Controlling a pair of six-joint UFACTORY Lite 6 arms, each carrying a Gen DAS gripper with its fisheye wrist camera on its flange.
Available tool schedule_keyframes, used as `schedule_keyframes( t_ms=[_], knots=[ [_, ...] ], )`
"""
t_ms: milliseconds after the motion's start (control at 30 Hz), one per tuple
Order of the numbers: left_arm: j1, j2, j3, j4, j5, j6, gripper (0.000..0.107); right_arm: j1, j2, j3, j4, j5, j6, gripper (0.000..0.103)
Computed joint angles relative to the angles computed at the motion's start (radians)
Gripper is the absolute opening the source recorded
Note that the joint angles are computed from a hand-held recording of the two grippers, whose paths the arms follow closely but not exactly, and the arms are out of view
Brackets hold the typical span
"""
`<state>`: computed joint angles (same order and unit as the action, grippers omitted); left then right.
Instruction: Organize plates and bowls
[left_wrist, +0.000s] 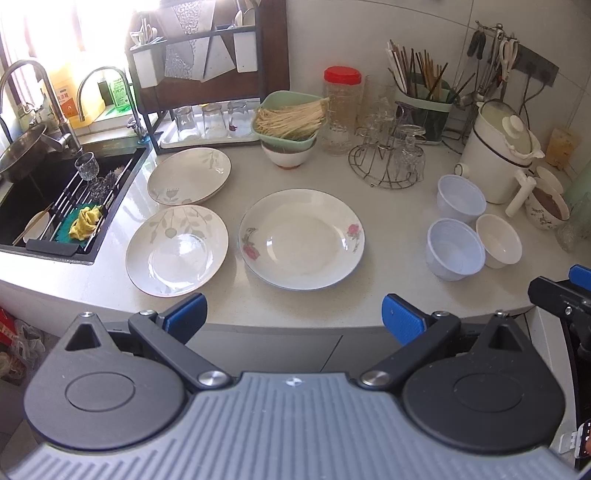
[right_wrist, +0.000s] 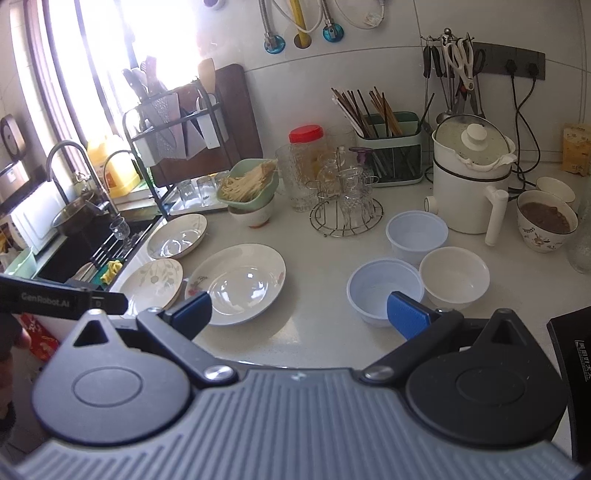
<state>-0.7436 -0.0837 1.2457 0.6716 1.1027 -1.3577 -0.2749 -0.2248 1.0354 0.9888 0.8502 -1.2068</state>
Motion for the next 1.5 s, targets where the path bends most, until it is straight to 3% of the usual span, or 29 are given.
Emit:
schedule_keyframes(
  t_ms=[267, 433, 600, 733, 1000, 1200, 1500],
  knots=[
    [0.321, -0.115, -0.106, -0.147, -0.257, 0.342, 0.102, 0.255, 0.001, -0.01, -0.101, -0.205, 0.252, 0.103],
    [0.589, -0.114, -0.116, -0.379, -0.392, 0.725, 0.102, 0.462, 0.051, 0.019, -0.266, -0.372, 0.542, 0.103],
    [0.847, -0.062, -0.097, -0.644, -0.465, 1.119, 0.102, 0.652, 0.151, 0.1, -0.531, -0.492, 0.915, 0.103],
    [1.017, 0.021, -0.051, -0.838, -0.488, 1.41, 0.102, 0.769, 0.26, 0.184, -0.805, -0.547, 1.257, 0.103],
    [1.251, 0.225, 0.093, -1.114, -0.46, 1.841, 0.102, 0.932, 0.484, 0.36, -1.192, -0.552, 1.754, 0.102],
    [1.351, 0.408, 0.229, -1.2, -0.426, 1.998, 0.102, 0.999, 0.645, 0.505, -1.291, -0.521, 1.9, 0.101],
    [1.475, 0.627, 0.383, -1.272, -0.398, 2.144, 0.102, 1.054, 0.872, 0.725, -1.147, -0.477, 1.827, 0.1]
  ],
)
